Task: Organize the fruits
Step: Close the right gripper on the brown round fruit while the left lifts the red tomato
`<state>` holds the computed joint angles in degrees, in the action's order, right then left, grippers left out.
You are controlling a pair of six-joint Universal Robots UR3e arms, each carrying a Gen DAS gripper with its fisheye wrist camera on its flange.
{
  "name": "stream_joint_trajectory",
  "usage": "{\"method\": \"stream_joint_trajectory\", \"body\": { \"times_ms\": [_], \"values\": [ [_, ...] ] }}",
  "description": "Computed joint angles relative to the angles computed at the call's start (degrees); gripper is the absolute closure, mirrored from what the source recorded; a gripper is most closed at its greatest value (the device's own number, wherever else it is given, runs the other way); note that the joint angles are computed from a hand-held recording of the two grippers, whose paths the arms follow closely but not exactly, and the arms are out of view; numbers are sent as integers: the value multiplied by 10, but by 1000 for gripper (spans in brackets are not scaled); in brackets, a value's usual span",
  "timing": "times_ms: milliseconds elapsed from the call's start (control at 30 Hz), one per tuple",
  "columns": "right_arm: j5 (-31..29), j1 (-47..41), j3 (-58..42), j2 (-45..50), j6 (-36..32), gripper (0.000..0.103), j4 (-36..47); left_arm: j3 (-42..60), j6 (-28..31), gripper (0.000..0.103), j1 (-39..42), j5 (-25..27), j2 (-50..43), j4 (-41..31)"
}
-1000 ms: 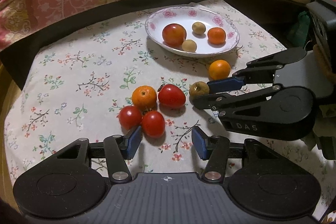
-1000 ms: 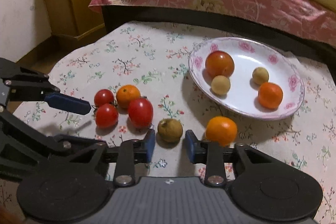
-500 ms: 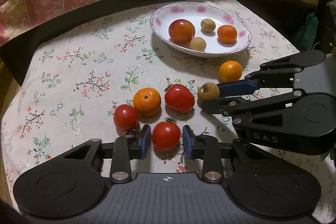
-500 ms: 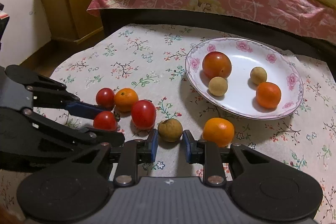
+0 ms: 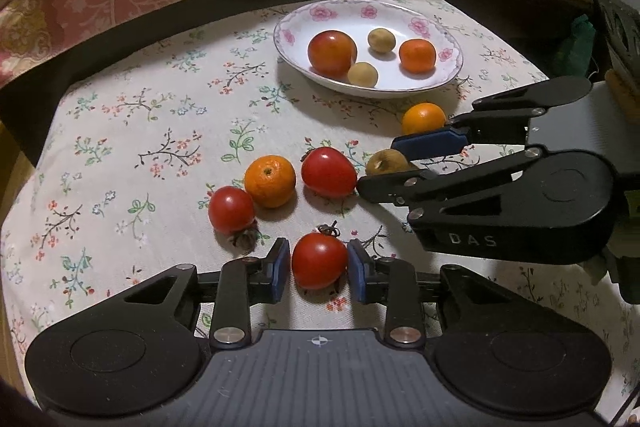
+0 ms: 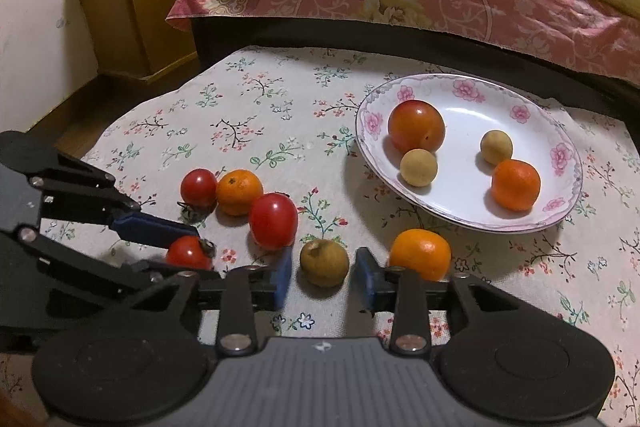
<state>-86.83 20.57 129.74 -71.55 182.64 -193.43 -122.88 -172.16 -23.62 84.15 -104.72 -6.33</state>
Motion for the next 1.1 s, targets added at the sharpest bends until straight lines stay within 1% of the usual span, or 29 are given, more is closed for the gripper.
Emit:
{"method": "stream_joint_trajectory", "body": {
  "times_ms": [100, 233, 333, 367, 567, 667, 867, 1000, 1100],
  "values": [
    [-9, 6, -5, 5, -7, 66, 0, 0, 3, 61, -3, 5, -2, 3],
    [-15, 10, -4, 0, -4, 67, 6, -1, 1, 62, -7, 10, 1, 1],
    [-14, 10, -6, -8, -2, 76, 20, -5, -1, 66, -8, 12, 3, 4],
    [-12, 10, -5, -10, 0, 76, 22, -4, -1, 66, -10, 15, 3, 5],
    [-4, 9, 11, -27, -2, 76, 29, -2, 3, 66, -11, 9, 7, -6],
    [-6, 9, 32, -53, 2, 76, 43, -6, 4, 66, -12, 1, 15, -10],
    [-31, 24, 65, -132, 6, 76, 111, -19, 16, 66, -23, -7, 23, -11],
    [-45, 34, 79, -157, 9, 76, 142, -23, 26, 61, -28, -1, 21, -2],
    [-47, 36, 85, -152, 11, 76, 126, -27, 33, 61, -30, 1, 20, 5]
  ]
}}
